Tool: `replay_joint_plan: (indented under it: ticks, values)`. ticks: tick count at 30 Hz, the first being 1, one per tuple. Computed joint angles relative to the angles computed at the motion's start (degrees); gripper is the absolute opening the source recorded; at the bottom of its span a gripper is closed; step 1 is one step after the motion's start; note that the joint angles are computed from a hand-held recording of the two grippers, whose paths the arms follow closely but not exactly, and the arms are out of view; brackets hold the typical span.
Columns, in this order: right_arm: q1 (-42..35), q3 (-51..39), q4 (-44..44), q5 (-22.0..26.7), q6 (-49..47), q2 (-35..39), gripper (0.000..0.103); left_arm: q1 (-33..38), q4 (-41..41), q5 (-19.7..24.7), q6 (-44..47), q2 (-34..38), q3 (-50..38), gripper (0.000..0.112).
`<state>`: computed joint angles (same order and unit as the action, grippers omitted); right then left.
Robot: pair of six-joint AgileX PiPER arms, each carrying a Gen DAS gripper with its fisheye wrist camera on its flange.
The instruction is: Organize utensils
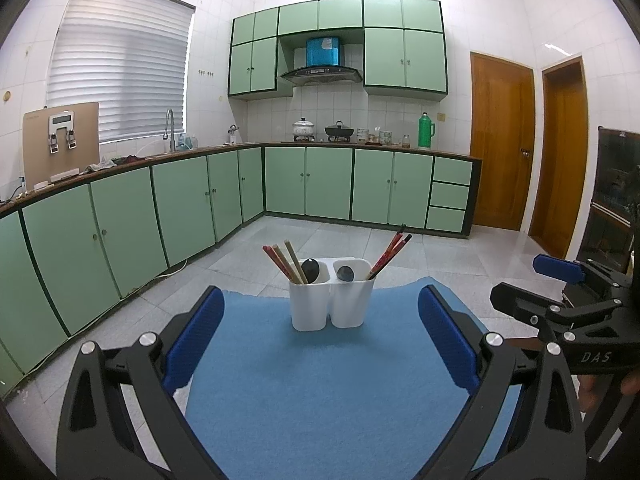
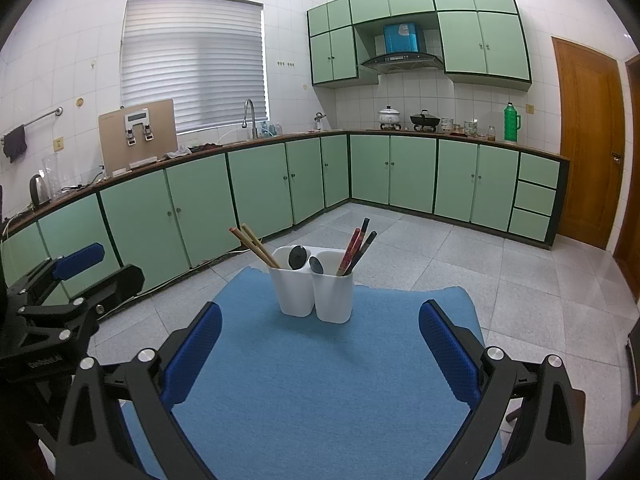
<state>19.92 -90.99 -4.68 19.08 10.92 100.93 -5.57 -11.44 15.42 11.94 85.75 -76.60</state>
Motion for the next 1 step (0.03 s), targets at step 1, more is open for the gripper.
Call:
replay_joint_plan:
  ticks: [1]
  values:
    - [0.1, -0.4, -0.4, 0.2, 0.4, 0.2, 0.097, 0.0, 0.2, 0.0, -0.1, 0.1, -0.1, 0.095]
